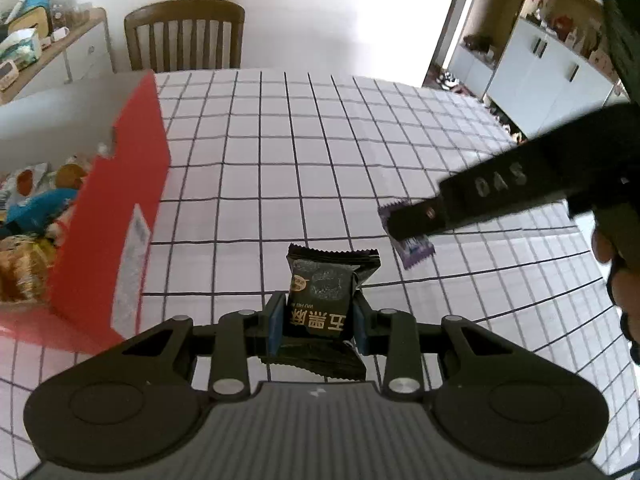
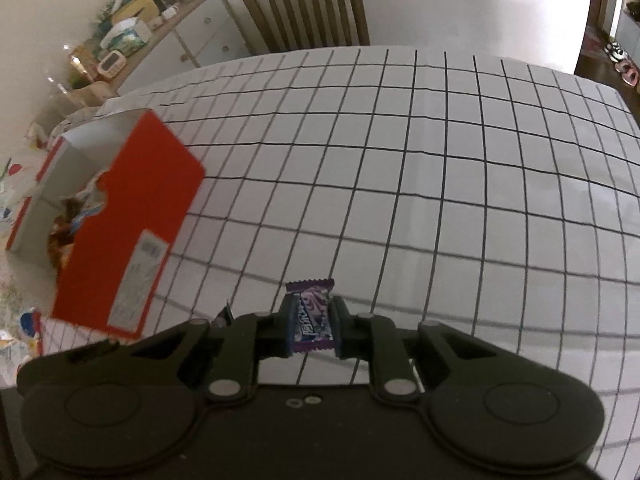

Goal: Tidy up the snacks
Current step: 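Carry the black candy with the left tool while the right tool carries the purple candy over the box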

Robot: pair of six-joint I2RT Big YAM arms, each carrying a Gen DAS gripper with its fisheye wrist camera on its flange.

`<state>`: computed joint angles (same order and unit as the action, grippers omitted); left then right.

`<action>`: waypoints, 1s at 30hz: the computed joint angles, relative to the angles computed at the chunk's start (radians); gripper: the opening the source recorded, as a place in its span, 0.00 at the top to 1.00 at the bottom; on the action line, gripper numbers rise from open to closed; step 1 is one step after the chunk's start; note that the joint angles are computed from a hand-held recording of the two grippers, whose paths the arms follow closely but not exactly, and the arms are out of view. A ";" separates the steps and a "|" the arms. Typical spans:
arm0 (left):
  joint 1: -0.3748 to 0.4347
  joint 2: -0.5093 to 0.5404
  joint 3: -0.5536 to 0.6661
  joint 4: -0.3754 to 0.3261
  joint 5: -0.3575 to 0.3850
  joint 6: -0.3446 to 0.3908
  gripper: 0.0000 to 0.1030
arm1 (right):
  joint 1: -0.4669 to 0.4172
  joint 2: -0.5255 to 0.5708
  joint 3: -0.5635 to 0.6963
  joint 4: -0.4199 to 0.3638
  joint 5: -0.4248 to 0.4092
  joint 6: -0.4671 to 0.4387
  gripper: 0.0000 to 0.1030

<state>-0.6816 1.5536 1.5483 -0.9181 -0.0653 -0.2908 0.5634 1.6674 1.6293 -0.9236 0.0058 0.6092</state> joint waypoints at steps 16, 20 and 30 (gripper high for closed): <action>0.029 -0.131 0.004 -0.059 -0.035 -0.012 0.68 | 0.129 -0.128 -0.032 0.009 0.124 0.066 0.85; 0.056 -0.155 0.010 -0.065 -0.035 0.015 0.68 | 0.158 -0.120 0.000 0.009 0.146 0.069 0.85; 0.177 -0.202 0.031 -0.075 -0.014 0.092 0.68 | 0.222 -0.012 0.183 -0.013 0.194 0.060 0.85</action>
<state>-0.5047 1.3511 1.5795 -0.9927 -0.0791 -0.1984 0.7858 1.6557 1.8124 -0.9370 0.1998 0.6691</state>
